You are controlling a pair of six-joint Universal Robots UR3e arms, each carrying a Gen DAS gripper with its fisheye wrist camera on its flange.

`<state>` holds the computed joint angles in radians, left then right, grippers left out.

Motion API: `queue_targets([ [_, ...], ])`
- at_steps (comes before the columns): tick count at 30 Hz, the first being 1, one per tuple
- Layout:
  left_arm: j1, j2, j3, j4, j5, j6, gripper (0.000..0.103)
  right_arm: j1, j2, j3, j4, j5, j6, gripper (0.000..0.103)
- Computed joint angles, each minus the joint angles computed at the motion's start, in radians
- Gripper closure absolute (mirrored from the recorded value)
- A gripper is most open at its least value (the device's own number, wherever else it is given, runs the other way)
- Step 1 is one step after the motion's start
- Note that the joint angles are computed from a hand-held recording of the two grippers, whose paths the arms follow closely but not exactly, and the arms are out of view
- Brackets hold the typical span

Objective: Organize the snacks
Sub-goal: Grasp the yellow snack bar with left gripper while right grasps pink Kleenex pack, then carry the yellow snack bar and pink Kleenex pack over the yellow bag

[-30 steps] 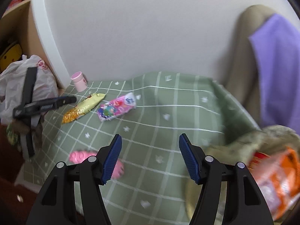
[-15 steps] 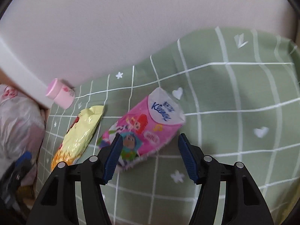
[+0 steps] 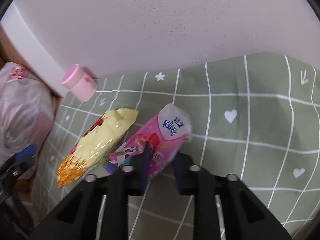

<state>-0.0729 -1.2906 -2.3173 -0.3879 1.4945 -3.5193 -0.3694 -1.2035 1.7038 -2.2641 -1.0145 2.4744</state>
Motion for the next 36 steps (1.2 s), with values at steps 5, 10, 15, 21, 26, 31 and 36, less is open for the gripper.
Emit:
queue_targets([
  [5,0.009,-0.123,0.057,0.065,-0.080,0.032,0.047,-0.095,-0.133,0.056,0.112,0.079,-0.125,0.095],
  [10,-0.016,-0.262,0.170,0.059,-0.124,0.101,0.043,-0.220,-0.296,0.117,0.209,0.142,-0.239,0.095],
  [15,-0.049,-0.419,0.359,-0.019,-0.127,0.171,0.043,-0.347,-0.429,0.198,0.229,0.153,-0.335,0.095],
  [21,-0.096,-0.610,0.636,-0.187,-0.088,0.237,0.043,-0.513,-0.506,0.232,0.336,0.142,-0.442,0.095],
  [26,-0.131,-0.739,0.824,-0.338,-0.049,0.271,0.051,-0.633,-0.573,0.266,0.417,0.135,-0.510,0.095],
  [31,-0.139,-0.734,0.847,-0.347,-0.052,0.249,0.081,-0.749,-0.703,0.298,0.538,0.135,-0.614,0.095],
  [36,-0.173,-0.623,0.769,-0.263,-0.027,0.214,0.083,-0.835,-0.747,0.273,0.647,0.124,-0.705,0.095],
])
